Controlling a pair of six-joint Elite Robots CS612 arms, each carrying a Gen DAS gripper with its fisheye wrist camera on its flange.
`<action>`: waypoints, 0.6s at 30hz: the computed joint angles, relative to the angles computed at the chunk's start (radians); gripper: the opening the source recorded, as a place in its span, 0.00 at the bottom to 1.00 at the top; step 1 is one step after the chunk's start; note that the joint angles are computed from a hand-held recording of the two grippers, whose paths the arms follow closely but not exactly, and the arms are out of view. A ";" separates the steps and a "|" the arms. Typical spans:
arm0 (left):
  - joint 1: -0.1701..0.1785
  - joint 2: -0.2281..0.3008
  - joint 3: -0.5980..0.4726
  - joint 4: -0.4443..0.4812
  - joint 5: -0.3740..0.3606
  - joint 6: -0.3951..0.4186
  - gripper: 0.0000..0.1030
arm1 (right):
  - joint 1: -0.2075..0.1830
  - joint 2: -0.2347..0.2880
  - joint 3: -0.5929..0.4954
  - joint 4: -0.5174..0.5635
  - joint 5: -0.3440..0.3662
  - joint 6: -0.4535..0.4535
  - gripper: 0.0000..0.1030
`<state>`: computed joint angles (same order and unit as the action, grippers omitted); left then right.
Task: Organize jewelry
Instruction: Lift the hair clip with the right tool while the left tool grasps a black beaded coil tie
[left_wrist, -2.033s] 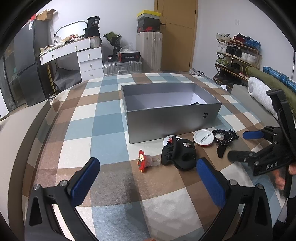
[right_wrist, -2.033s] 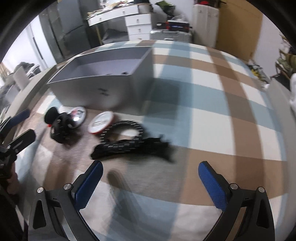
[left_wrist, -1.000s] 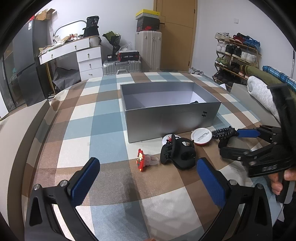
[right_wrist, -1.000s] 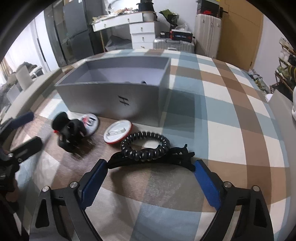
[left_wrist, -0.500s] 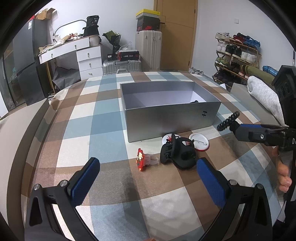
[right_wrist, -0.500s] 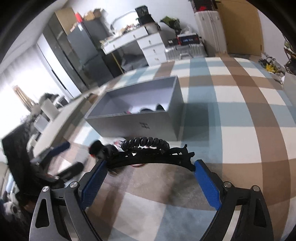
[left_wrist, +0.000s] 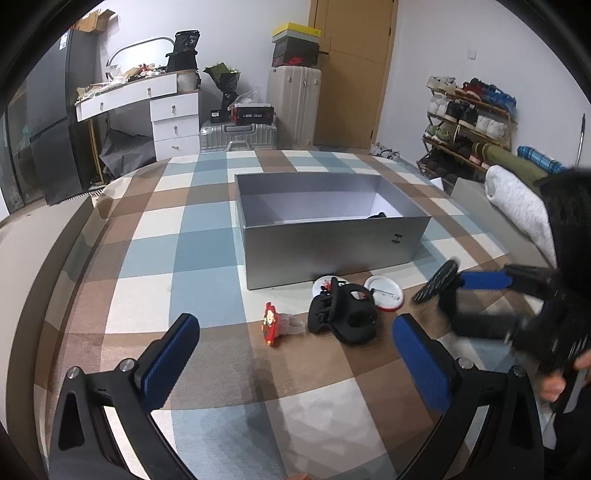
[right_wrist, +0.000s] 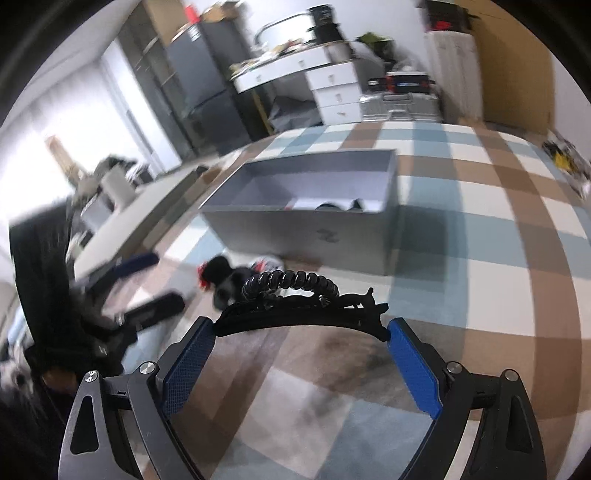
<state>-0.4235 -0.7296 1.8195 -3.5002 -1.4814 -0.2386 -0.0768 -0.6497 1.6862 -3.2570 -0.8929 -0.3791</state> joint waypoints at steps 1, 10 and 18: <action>0.002 0.000 0.000 -0.004 -0.011 -0.002 0.99 | 0.005 -0.002 0.003 0.013 -0.004 -0.030 0.92; 0.018 0.004 -0.007 -0.016 -0.180 0.020 0.99 | 0.037 -0.014 0.030 0.051 -0.023 -0.205 0.91; 0.030 0.008 -0.021 0.040 -0.302 0.043 0.75 | 0.044 -0.017 0.042 0.046 -0.018 -0.255 0.91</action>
<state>-0.3931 -0.7221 1.7985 -3.4601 -1.7836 -0.1951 -0.0329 -0.6672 1.7281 -3.2106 -0.9106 -0.6342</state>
